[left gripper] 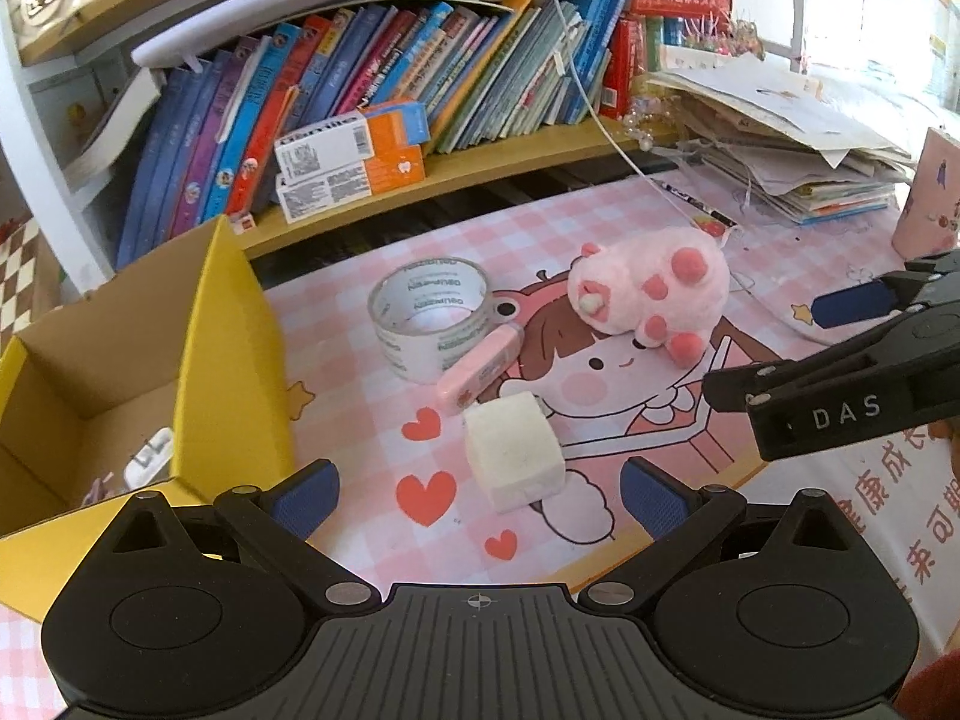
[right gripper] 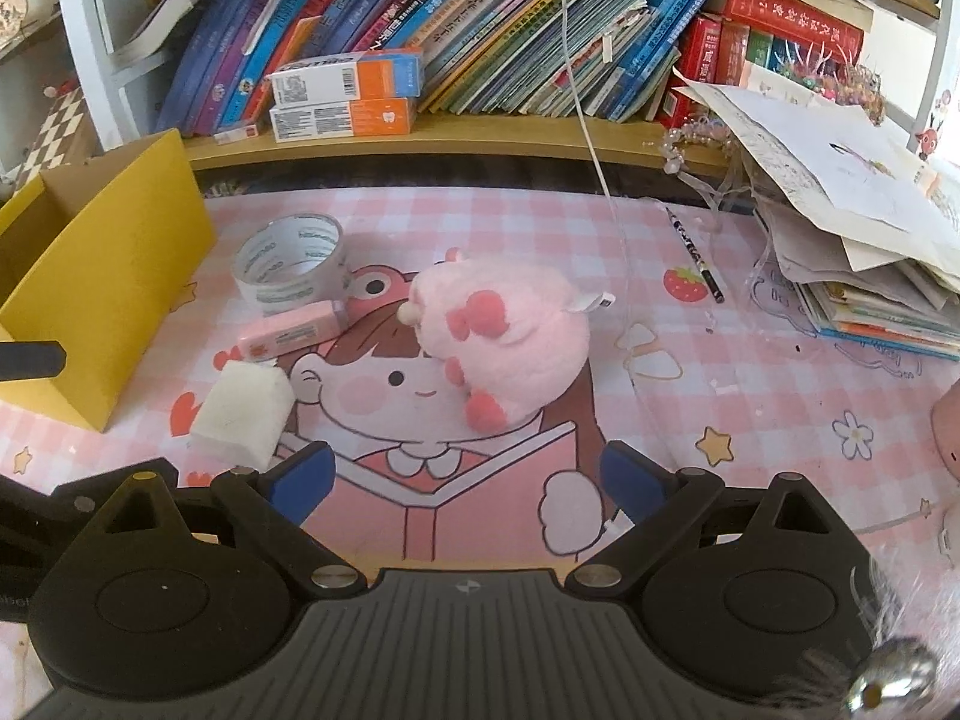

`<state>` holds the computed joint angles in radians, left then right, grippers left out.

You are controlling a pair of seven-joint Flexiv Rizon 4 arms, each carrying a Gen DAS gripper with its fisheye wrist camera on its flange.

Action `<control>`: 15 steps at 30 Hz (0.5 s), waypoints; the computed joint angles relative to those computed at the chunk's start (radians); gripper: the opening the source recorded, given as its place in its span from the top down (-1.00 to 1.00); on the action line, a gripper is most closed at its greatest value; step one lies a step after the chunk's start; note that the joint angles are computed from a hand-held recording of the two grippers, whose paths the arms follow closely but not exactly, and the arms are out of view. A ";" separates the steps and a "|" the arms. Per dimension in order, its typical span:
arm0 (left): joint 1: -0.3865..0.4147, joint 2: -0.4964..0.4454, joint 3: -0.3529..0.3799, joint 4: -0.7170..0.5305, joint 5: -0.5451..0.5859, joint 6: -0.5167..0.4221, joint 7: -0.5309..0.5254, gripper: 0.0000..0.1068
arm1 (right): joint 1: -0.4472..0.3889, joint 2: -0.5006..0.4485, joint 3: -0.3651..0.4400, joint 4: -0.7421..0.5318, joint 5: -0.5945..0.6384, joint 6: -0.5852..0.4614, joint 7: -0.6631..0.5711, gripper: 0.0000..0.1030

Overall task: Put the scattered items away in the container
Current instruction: 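Move the left gripper toward the white foam cube while the right gripper approaches the pink plush pig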

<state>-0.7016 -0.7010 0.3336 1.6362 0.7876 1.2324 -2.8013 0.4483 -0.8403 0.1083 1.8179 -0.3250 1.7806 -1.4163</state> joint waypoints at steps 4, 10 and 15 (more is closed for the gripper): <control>0.045 -0.029 -0.032 -0.017 -0.041 0.025 0.045 -0.90 | 0.020 -0.035 -0.031 -0.046 -0.007 0.004 -0.014 -0.86; 0.060 -0.078 -0.023 -0.034 -0.127 0.058 0.098 -0.89 | 0.015 -0.090 -0.032 -0.135 -0.034 -0.016 -0.047 -0.85; 0.044 -0.111 0.011 -0.041 -0.181 0.092 0.122 -0.87 | -0.002 -0.120 -0.009 -0.186 -0.050 -0.044 -0.062 -0.85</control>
<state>-0.6579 -0.8116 0.3446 1.5948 0.6065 1.3241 -2.6792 0.4467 -0.9604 0.0991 1.6314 -0.3746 1.7362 -1.4786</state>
